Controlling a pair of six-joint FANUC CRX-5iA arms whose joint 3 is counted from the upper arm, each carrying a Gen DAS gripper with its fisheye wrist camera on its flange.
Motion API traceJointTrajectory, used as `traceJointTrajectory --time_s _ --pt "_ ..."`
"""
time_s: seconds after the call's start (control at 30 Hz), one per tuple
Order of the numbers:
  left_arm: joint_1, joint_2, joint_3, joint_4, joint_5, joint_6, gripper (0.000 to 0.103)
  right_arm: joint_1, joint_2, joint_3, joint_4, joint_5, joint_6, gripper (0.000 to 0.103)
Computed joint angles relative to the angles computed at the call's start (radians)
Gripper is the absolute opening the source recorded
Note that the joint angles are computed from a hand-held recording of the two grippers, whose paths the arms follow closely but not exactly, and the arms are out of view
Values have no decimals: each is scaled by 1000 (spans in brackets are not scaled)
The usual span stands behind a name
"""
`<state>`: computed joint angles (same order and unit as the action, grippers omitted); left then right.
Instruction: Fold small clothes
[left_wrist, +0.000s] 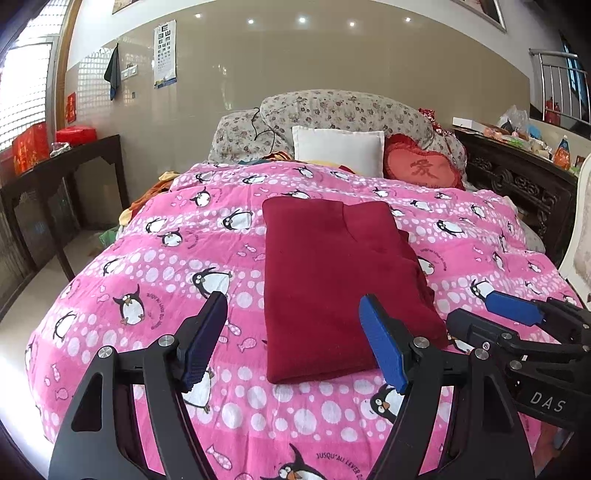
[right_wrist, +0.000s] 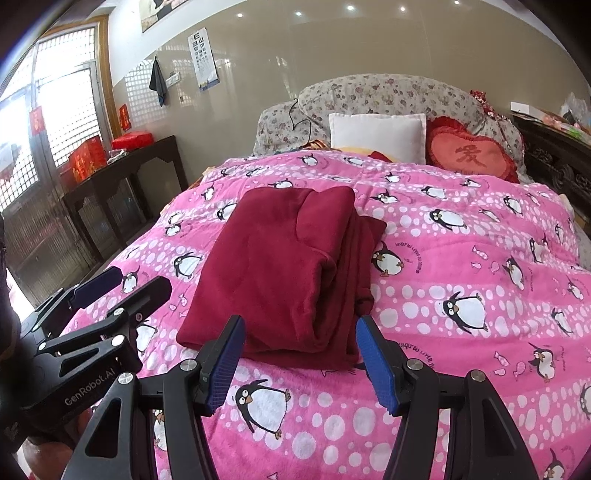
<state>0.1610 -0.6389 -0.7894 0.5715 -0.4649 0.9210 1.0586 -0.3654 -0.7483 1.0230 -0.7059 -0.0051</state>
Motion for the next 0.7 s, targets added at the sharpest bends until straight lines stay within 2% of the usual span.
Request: traceJointTrajectory --time_s 0.27,0.43,0.57,0.7 --pt "-26 18 -19 48 76 -57 75 -38 14 2 -10 30 -2 60" --pt "-2 42 -3 55 40 -51 75 -64 19 5 -28 43 21 60" --pt "58 74 11 102 0 -89 75 -98 10 1 -34 19 51 60" --pt "114 114 40 42 12 -34 75 -157 -2 -3 -61 -4 46 60"
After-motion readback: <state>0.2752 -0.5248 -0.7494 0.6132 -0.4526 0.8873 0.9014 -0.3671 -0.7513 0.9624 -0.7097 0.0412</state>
